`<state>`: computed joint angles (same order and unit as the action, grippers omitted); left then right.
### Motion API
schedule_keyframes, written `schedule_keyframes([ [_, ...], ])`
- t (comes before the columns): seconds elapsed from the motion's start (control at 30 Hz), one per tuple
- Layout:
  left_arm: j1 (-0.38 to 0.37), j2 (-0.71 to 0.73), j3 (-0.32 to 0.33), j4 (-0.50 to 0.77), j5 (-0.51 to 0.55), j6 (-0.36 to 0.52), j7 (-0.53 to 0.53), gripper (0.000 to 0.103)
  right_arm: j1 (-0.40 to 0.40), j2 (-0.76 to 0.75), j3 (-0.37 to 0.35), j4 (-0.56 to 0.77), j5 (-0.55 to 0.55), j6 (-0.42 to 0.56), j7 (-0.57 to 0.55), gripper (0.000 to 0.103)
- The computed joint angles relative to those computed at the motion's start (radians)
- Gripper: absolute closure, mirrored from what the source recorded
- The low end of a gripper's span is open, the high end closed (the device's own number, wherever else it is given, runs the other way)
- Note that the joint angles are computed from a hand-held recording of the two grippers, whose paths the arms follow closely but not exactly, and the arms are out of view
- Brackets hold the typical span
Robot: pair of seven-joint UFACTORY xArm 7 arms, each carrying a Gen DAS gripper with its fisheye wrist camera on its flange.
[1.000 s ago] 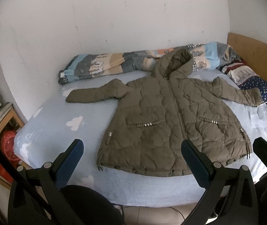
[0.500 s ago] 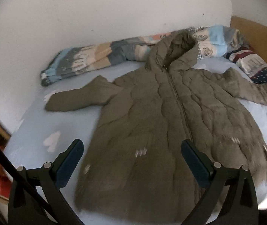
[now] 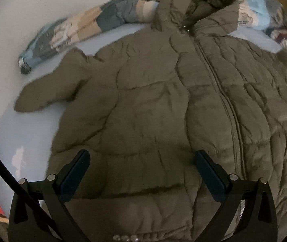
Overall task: Fold large clothes
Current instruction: 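Grasp the jacket sleeve cuff with the right gripper and lift it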
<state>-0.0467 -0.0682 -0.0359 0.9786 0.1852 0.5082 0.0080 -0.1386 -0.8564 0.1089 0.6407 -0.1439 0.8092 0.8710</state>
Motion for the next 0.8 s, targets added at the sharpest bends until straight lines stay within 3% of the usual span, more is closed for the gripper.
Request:
schedule_keyframes([
  [0.2, -0.008, 0.031, 0.013, 0.042, -0.176, 0.037, 0.084, 0.000, -0.132, 0.150, -0.191, 0.033, -0.022, -0.127, -0.116, 0.006],
  [0.33, -0.005, 0.054, 0.019, 0.092, -0.303, -0.014, 0.175, 0.000, -0.167, 0.258, -0.266, 0.039, 0.055, -0.243, -0.173, 0.022],
  [0.43, 0.005, 0.094, 0.023, 0.143, -0.293, -0.082, 0.172, 0.000, -0.206, 0.315, -0.267, 0.047, 0.082, -0.289, -0.185, 0.027],
  [0.57, 0.033, 0.161, 0.028, 0.240, -0.360, -0.053, 0.184, 0.000, -0.220, 0.403, -0.282, 0.071, 0.116, -0.334, -0.229, 0.037],
  [0.6, 0.036, 0.171, 0.028, 0.253, -0.357, -0.046, 0.170, 0.000, -0.219, 0.421, -0.287, 0.079, 0.125, -0.335, -0.248, 0.043],
  [0.63, 0.043, 0.184, 0.028, 0.268, -0.367, -0.034, 0.164, 0.000, -0.214, 0.432, -0.294, 0.080, 0.141, -0.347, -0.265, 0.055],
  [0.7, 0.048, 0.204, 0.024, 0.296, -0.370, -0.002, 0.145, 0.000, -0.229, 0.444, -0.280, 0.077, 0.142, -0.372, -0.268, 0.063],
  [0.73, 0.051, 0.202, 0.021, 0.295, -0.374, 0.006, 0.145, 0.000, -0.246, 0.440, -0.262, 0.074, 0.127, -0.380, -0.252, 0.075],
  [0.8, 0.054, 0.194, 0.017, 0.291, -0.377, 0.015, 0.155, 0.000, -0.266, 0.413, -0.238, 0.051, 0.111, -0.419, -0.224, 0.084],
])
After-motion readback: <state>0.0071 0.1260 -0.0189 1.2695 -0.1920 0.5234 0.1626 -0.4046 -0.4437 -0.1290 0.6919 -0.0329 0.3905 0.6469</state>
